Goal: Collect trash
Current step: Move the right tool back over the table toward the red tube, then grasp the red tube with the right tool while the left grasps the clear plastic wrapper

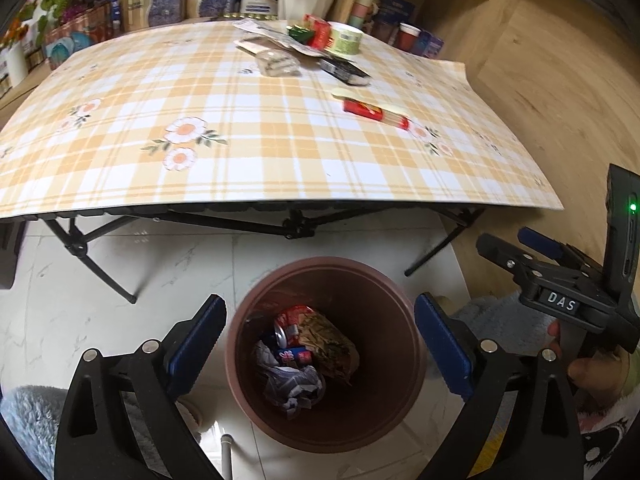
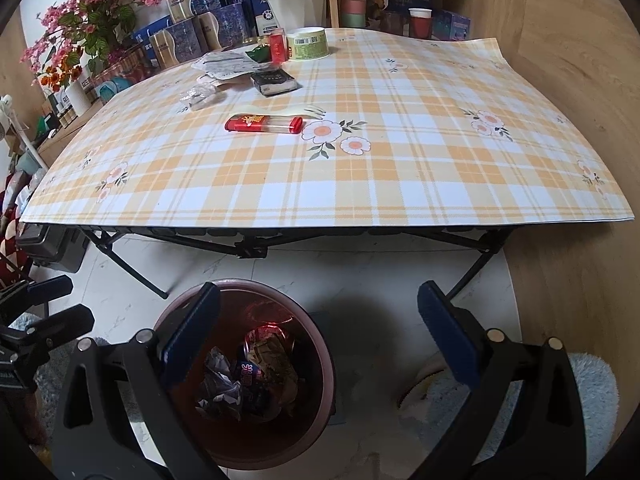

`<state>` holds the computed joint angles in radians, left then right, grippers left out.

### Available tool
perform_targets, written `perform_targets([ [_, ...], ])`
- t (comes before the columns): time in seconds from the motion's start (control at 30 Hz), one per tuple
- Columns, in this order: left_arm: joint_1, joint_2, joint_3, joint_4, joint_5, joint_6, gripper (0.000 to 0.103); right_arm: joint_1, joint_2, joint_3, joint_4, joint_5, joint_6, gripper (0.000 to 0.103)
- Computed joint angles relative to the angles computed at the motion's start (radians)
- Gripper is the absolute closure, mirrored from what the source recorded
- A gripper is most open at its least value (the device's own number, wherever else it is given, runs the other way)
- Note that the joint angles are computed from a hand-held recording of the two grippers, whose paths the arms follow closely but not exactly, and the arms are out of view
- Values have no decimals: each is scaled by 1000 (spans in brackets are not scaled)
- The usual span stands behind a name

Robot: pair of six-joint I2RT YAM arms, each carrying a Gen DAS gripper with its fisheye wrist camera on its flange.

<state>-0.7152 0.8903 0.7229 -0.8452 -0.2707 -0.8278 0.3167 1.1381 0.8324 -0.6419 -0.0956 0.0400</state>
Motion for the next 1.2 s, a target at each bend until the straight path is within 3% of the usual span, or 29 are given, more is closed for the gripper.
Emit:
perform_targets([
  [0.2,84,-72,6,-38,-75,-8,10,-7,81,89,24,-22,20,6],
  [0.37,196,-147,12,-73,-120,23,7,34,254,247,70,-20,97,6],
  [0.6,362,-224,-28,-86,-56,86,7,110,534,474,92,30,259,6],
  [0.8,444,-263,-62,-89,-15,115,7,176,734,668,30,132,335,6],
  [1.0,484,-277,-84,-87,16,129,7,226,824,769,-15,263,370,5],
  [1.17,506,-284,-91,-82,27,135,7,246,812,732,11,311,322,7],
  [1.2,507,-285,-93,-82,29,133,7,243,798,711,29,306,307,12],
])
